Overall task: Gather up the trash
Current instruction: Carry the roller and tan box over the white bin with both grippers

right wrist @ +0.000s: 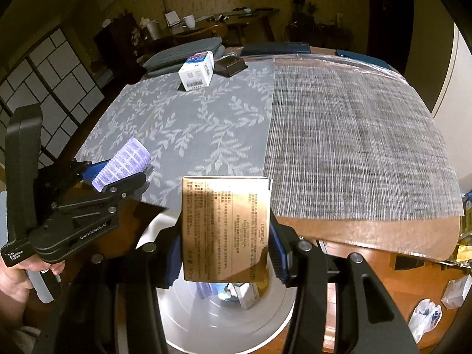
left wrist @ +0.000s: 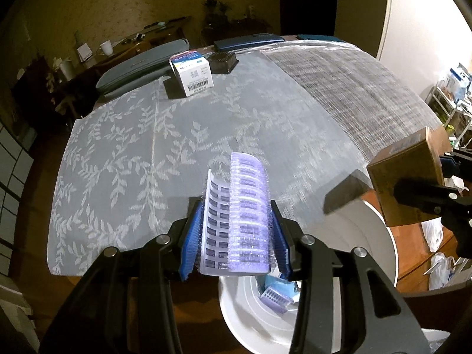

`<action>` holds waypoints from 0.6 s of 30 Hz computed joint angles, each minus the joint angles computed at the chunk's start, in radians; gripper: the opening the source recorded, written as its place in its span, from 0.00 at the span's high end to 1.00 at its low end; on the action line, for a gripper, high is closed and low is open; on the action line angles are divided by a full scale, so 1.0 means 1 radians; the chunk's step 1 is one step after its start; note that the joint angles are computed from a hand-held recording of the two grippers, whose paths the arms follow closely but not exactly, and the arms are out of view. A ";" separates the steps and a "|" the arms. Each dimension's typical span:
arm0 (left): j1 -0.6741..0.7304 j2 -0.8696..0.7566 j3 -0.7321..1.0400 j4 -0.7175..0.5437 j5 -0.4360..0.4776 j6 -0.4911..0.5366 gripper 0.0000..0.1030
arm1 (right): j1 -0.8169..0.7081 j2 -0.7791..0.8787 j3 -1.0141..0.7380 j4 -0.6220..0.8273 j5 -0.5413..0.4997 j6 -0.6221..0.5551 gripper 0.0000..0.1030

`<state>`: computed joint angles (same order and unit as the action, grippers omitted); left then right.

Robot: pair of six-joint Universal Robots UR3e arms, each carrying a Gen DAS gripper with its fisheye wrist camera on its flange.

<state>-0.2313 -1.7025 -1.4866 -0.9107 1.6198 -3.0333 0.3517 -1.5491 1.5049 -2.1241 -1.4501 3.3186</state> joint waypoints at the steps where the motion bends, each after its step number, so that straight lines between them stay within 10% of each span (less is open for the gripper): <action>1: -0.006 0.006 -0.008 0.000 0.004 0.002 0.57 | 0.002 -0.006 0.006 0.002 -0.001 0.000 0.54; 18: -0.060 0.100 -0.137 -0.028 0.019 0.021 0.57 | 0.055 -0.080 0.091 0.042 -0.018 0.012 0.54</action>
